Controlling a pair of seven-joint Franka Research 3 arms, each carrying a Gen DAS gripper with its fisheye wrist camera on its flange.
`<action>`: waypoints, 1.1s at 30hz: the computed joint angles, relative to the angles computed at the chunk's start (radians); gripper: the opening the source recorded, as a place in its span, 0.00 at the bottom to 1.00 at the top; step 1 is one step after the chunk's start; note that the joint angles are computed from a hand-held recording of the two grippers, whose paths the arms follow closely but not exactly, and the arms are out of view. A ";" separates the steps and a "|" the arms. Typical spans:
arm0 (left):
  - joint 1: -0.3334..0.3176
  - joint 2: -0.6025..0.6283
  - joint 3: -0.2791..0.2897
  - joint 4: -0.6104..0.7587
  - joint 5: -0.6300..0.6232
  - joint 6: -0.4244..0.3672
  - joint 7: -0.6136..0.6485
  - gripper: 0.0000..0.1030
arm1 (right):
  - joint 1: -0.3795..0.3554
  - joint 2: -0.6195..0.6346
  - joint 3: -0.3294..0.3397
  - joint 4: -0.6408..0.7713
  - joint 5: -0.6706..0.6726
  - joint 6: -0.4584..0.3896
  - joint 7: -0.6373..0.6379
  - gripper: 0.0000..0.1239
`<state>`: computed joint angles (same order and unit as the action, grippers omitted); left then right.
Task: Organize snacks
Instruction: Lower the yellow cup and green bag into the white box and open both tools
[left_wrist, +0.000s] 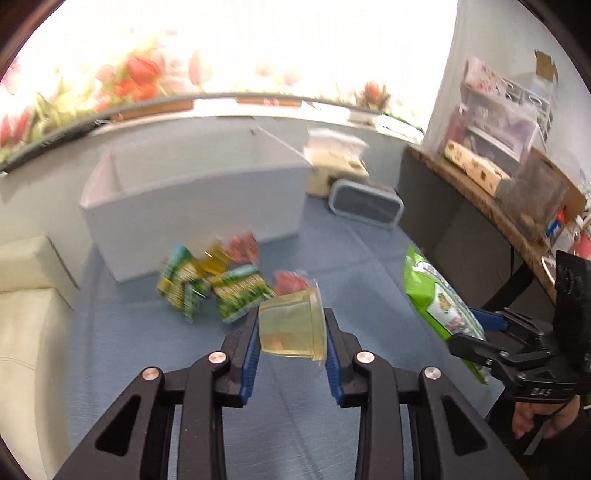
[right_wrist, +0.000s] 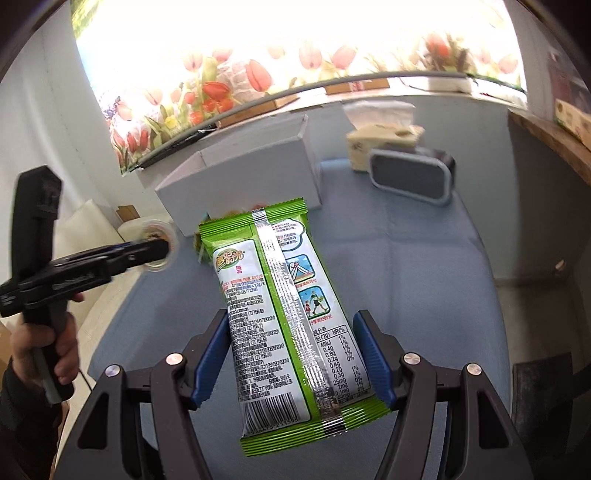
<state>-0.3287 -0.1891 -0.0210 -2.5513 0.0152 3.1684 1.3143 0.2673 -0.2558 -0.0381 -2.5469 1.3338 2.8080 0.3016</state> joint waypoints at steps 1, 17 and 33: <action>0.047 -0.012 -0.031 0.004 0.025 -0.013 -0.026 0.34 | 0.007 0.013 0.007 0.023 0.003 0.004 0.004 0.58; 0.153 0.237 0.046 0.415 -0.313 -0.124 0.327 0.34 | 0.086 0.539 0.059 0.678 -0.639 0.130 0.687 0.58; 0.360 0.506 -0.065 0.728 -0.057 -0.270 0.117 0.99 | 0.052 0.886 0.077 1.204 -1.060 -0.188 1.093 0.67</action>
<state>0.0314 0.3166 -0.0864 -1.8232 -0.0416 2.8985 1.4310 0.3194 0.6305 0.0390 -1.3429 0.2734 2.6198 1.3949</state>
